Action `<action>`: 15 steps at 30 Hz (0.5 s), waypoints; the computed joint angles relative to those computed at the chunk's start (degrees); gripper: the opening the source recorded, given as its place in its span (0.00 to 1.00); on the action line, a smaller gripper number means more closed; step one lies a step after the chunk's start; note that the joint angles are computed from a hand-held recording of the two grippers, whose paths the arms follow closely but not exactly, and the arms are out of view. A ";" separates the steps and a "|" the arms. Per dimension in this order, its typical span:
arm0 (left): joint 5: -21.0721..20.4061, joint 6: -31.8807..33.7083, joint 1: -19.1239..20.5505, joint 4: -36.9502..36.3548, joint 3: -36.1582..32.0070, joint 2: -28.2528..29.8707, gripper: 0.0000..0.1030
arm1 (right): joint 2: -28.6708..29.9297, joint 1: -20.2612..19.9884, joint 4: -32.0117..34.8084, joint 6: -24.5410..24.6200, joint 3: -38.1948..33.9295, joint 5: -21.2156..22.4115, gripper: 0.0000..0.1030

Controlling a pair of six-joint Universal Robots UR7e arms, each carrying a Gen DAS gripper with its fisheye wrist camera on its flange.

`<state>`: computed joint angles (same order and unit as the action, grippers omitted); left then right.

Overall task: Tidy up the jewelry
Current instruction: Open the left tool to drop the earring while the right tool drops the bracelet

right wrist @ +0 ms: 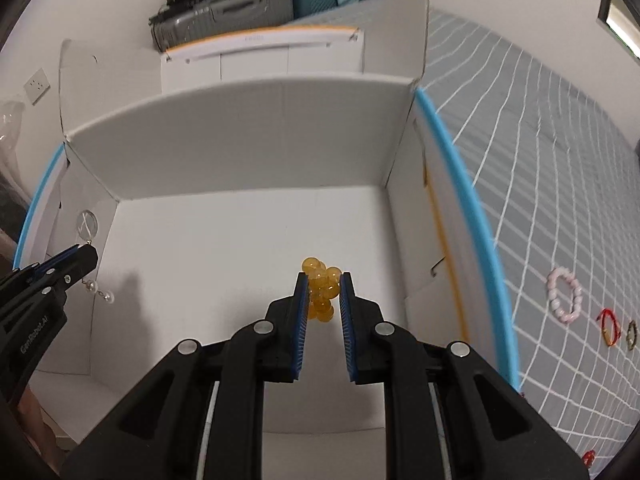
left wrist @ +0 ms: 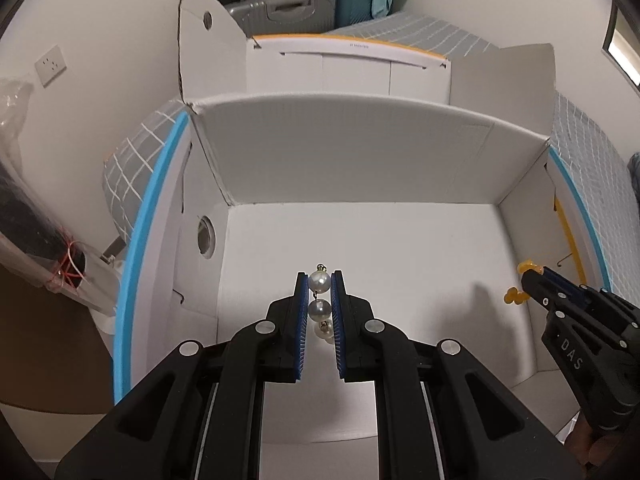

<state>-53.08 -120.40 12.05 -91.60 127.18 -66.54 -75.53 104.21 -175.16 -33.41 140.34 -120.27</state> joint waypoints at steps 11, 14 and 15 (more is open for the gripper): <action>-1.44 -1.93 0.67 3.29 -1.42 0.51 0.20 | 0.76 0.48 0.58 0.14 -0.33 -2.38 0.17; -1.07 -2.92 0.26 5.24 -2.29 1.08 0.35 | -0.04 0.43 -0.56 -0.75 0.46 -1.76 0.29; -1.00 -3.39 0.11 6.09 -2.70 1.37 0.39 | -0.37 0.54 -0.50 -0.83 0.58 -1.50 0.31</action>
<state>-54.08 -123.79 12.16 -85.51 124.48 -65.17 -75.90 104.75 -175.65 -34.23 140.92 -121.78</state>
